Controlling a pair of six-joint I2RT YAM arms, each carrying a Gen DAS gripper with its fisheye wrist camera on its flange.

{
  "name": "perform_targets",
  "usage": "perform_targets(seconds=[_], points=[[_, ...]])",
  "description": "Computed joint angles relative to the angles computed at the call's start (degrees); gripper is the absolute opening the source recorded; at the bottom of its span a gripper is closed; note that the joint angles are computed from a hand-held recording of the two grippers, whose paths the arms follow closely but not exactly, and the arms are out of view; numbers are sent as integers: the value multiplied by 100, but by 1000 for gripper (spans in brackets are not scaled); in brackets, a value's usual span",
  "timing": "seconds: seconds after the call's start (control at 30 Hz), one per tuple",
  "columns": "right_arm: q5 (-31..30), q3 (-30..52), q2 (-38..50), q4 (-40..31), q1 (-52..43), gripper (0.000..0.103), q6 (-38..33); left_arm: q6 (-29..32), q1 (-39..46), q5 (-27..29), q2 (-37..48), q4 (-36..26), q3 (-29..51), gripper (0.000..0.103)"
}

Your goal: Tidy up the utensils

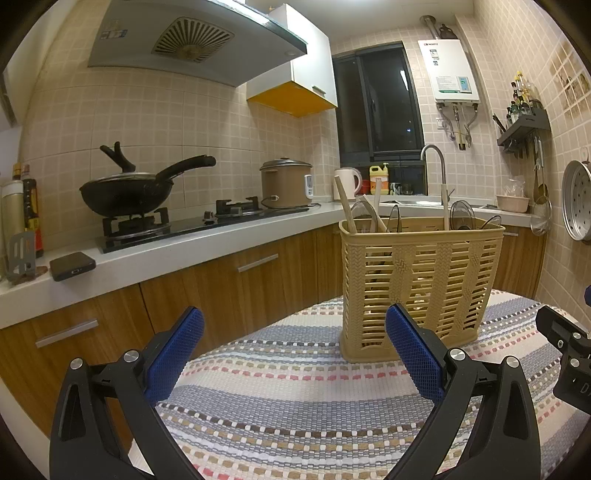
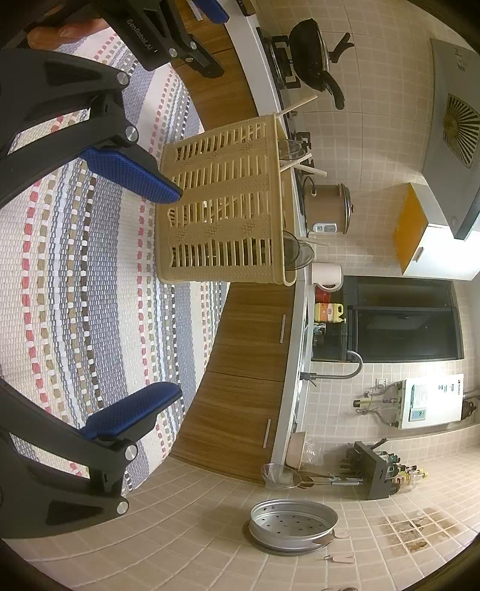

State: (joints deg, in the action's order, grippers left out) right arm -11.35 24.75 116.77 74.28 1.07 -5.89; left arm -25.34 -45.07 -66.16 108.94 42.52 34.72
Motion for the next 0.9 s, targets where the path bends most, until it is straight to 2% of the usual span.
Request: perform_targets(seconds=[0.4, 0.9], points=[[-71, 25, 10, -11, -50, 93, 8, 15, 3, 8, 18, 65, -16, 96], [-216, -242, 16, 581, -135, 93, 89, 108, -149, -142, 41, 317, -95, 95]])
